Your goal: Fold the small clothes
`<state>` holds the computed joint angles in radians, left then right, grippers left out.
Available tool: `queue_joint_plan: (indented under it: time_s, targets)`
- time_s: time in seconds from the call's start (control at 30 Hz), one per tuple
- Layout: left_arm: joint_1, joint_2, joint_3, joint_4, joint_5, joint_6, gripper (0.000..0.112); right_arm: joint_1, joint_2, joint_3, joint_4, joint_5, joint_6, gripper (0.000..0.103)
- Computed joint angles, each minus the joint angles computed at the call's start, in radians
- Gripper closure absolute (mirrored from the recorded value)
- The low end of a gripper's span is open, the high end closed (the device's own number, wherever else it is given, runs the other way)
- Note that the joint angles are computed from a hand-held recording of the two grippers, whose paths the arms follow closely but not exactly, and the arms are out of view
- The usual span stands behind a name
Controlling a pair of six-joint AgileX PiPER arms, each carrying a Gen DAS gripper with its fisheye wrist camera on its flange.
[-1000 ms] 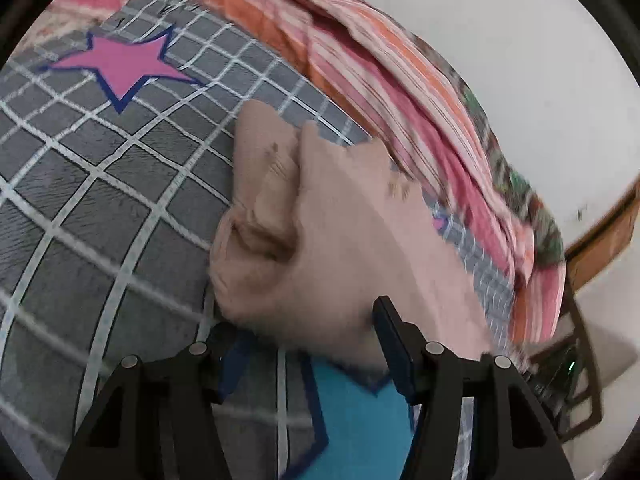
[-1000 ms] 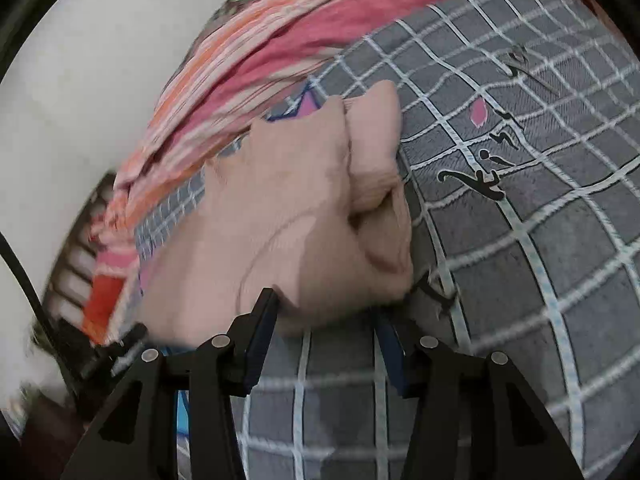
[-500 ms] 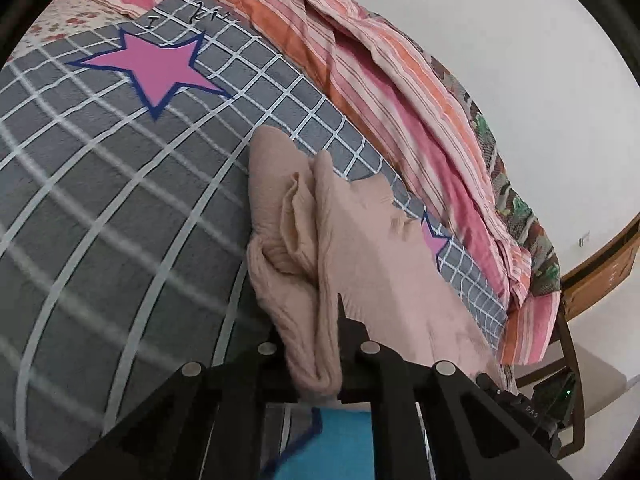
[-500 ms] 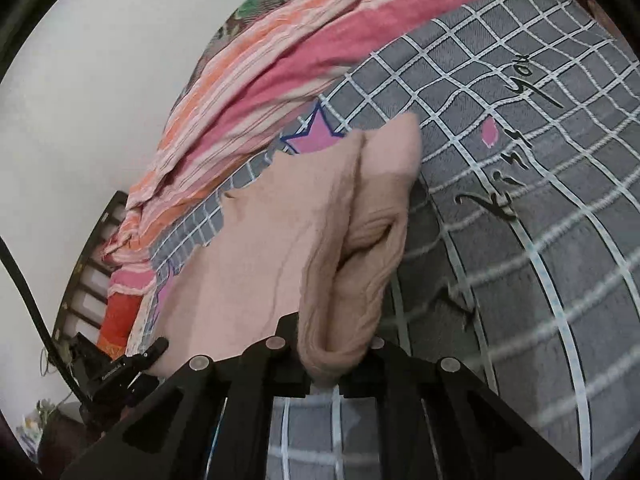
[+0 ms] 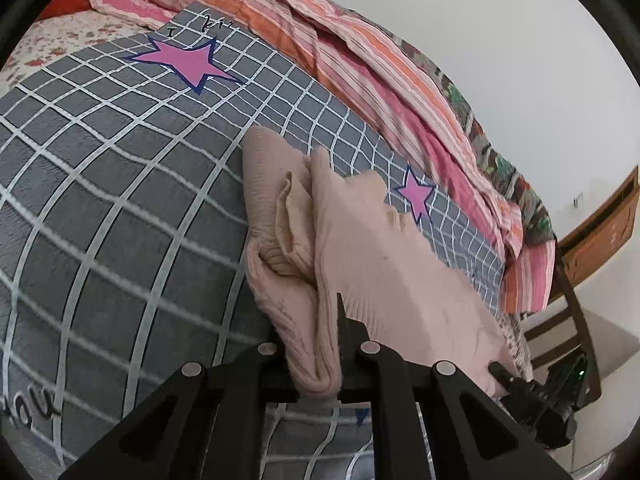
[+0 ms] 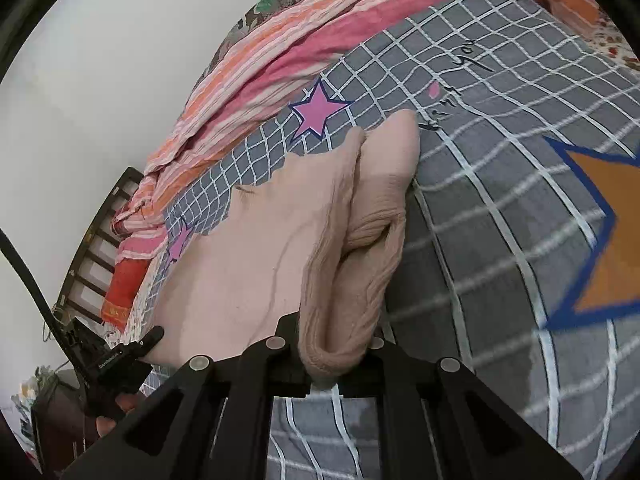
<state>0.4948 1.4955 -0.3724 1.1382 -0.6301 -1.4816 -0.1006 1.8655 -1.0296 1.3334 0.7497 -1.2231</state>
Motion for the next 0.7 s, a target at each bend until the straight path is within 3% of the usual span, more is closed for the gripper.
queue_joint_plan:
  time_s: [0.07, 0.2, 0.4, 0.53, 0.7]
  targets:
    - [0.001, 0.001, 0.008, 0.000, 0.010, -0.007, 0.095, 0.005, -0.028, 0.058, 0.044, -0.044, -0.080, 0.091]
    - [0.080, -0.040, 0.008, 0.171, 0.017, -0.133, 0.086, 0.040, -0.090, 0.139, 0.083, -0.195, -0.188, 0.067]
    - [0.051, -0.174, -0.020, 0.196, 0.142, -0.097, 0.080, 0.027, -0.169, 0.160, 0.161, -0.264, -0.318, 0.065]
    - [-0.042, -0.141, -0.158, 0.242, 0.242, -0.165, 0.080, 0.076, -0.140, 0.059, 0.116, -0.313, -0.260, 0.066]
    - [-0.136, 0.017, -0.351, 0.307, 0.321, -0.244, 0.080, 0.161, -0.016, -0.151, -0.139, -0.366, 0.032, 0.066]
